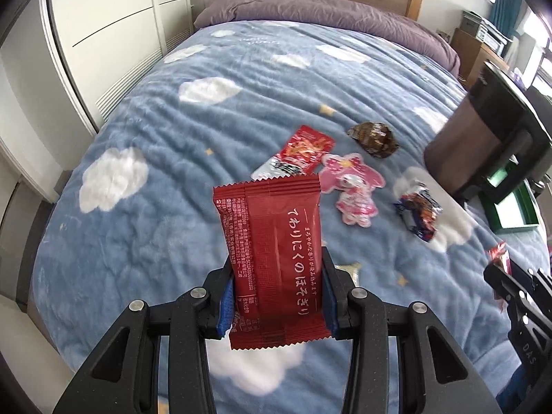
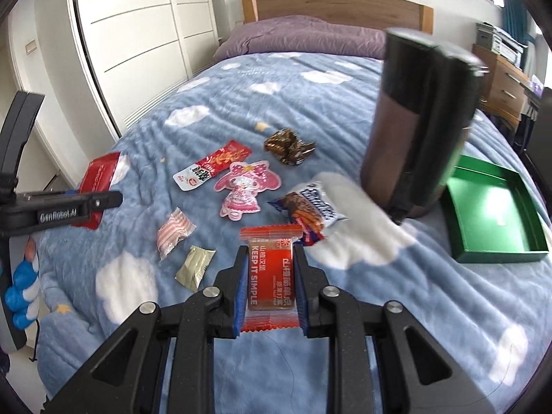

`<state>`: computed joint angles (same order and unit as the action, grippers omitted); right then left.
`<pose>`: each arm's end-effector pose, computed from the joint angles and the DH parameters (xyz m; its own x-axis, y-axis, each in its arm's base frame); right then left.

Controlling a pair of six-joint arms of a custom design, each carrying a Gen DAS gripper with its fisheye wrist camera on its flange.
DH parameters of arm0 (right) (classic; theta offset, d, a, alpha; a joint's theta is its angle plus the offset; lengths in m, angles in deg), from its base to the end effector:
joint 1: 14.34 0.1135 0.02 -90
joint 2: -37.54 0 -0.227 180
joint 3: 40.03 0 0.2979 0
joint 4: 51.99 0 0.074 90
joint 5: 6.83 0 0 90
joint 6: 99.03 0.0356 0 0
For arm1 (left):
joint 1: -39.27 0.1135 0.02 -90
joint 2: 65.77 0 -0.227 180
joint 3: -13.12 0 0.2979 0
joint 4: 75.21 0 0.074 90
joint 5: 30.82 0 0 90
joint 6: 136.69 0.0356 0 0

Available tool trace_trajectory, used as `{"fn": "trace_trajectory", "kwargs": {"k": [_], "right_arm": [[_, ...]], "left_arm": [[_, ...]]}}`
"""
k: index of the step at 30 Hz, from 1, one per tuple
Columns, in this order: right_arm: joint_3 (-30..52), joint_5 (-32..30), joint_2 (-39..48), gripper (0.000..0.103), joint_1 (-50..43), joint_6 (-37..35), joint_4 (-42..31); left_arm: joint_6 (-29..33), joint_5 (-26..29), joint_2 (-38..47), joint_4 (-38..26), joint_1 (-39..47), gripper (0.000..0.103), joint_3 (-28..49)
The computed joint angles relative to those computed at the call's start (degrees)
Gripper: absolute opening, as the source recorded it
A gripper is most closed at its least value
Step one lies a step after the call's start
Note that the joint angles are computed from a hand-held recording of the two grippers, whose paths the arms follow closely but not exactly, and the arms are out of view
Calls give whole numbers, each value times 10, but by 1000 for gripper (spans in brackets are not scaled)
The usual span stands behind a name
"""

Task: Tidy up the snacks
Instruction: 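Carry the red packet and red-orange candy with both tools over the green tray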

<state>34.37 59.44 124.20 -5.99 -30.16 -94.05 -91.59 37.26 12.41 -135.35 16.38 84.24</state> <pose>0.3542 0.0665 0.1903 -0.6180 -0.4243 -0.6619 -0.6303 0.7705 0.0947 0.2913 -0.1086 0.2004 -0.7622 -0.3890 -0.5174 -0.4383 0.8983 -0.0298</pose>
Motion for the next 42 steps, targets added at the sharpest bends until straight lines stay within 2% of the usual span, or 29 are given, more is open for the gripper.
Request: {"fn": "trace_trajectory", "kwargs": {"k": [11,23,32,42], "right_arm": [[-38,-52,-114,0,-86,-25,-40],[-28,-119,-132,0,-181,-59,-53],[24,-155,-80,0,-251,-71,-50],[145,-154,45,0,-318,-65,-40]], "left_arm": [[-45,-46,42,-63,-117,37,91],[-43,-61,146,-97,-193,37,237],[1,-47,271,-106,-227,37,394],[62,-4,429,-124,-237,37,597]]}}
